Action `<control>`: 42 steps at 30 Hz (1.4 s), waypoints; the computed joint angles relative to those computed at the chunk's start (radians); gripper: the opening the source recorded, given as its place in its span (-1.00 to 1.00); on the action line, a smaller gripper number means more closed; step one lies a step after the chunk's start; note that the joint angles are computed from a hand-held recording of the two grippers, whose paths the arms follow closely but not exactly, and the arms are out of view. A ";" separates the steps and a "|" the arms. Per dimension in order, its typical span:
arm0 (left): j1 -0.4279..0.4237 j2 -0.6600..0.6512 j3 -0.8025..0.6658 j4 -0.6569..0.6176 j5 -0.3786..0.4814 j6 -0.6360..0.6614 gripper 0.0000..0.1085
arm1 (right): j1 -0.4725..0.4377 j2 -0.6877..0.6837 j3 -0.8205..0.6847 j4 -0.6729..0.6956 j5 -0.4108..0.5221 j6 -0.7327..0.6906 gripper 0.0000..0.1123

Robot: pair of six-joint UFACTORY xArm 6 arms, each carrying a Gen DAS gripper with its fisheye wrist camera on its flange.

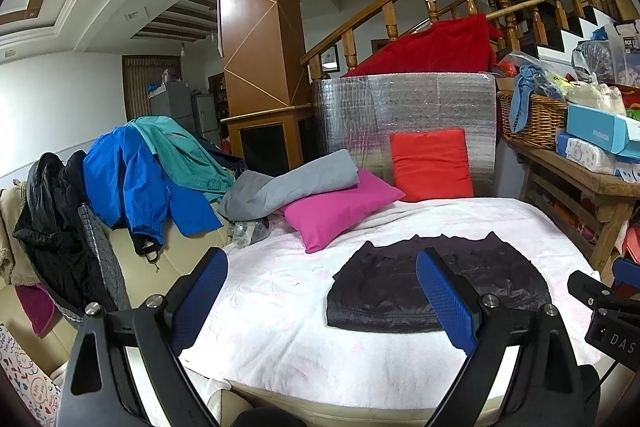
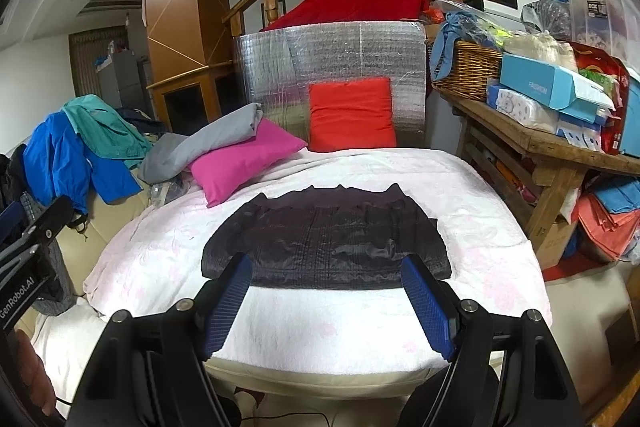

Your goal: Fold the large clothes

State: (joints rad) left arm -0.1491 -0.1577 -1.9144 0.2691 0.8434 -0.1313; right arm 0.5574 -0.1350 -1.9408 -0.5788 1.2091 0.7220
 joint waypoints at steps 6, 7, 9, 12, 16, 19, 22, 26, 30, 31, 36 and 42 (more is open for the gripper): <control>0.010 0.012 -0.018 0.004 0.000 -0.010 0.76 | 0.001 0.028 -0.036 -0.006 0.001 -0.011 0.43; 0.008 0.012 -0.017 0.010 -0.001 -0.017 0.76 | -0.001 0.030 -0.037 -0.004 -0.003 -0.012 0.43; 0.009 0.018 -0.021 0.018 0.003 -0.020 0.76 | -0.006 0.037 -0.036 0.005 -0.008 -0.015 0.43; 0.006 0.030 -0.028 0.029 0.009 -0.022 0.76 | -0.014 0.044 -0.032 0.018 -0.020 -0.013 0.43; 0.001 0.041 -0.035 0.033 0.019 -0.019 0.76 | -0.017 0.070 -0.053 0.024 -0.012 -0.023 0.43; 0.000 0.054 -0.046 0.033 0.023 -0.020 0.76 | -0.020 0.082 -0.063 0.020 -0.009 -0.027 0.43; -0.002 0.067 -0.058 0.031 0.029 -0.018 0.76 | -0.028 0.095 -0.075 0.026 -0.005 -0.033 0.43; -0.002 0.089 -0.079 0.022 0.034 -0.011 0.76 | -0.042 0.115 -0.095 0.036 0.000 -0.038 0.43; -0.006 0.125 -0.122 0.016 0.052 -0.001 0.76 | -0.053 0.144 -0.130 0.048 0.012 -0.049 0.43; -0.006 0.130 -0.128 0.013 0.054 0.001 0.76 | -0.054 0.152 -0.139 0.051 0.014 -0.052 0.43; -0.006 0.171 -0.176 0.000 0.072 0.013 0.76 | -0.063 0.190 -0.182 0.055 0.027 -0.065 0.43; -0.004 0.219 -0.233 -0.012 0.093 0.021 0.76 | -0.075 0.233 -0.232 0.064 0.045 -0.069 0.43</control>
State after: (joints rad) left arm -0.1532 0.0608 -2.1475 0.2569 0.9367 -0.1100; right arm 0.4828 0.0975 -2.1726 -0.5146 1.2538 0.6528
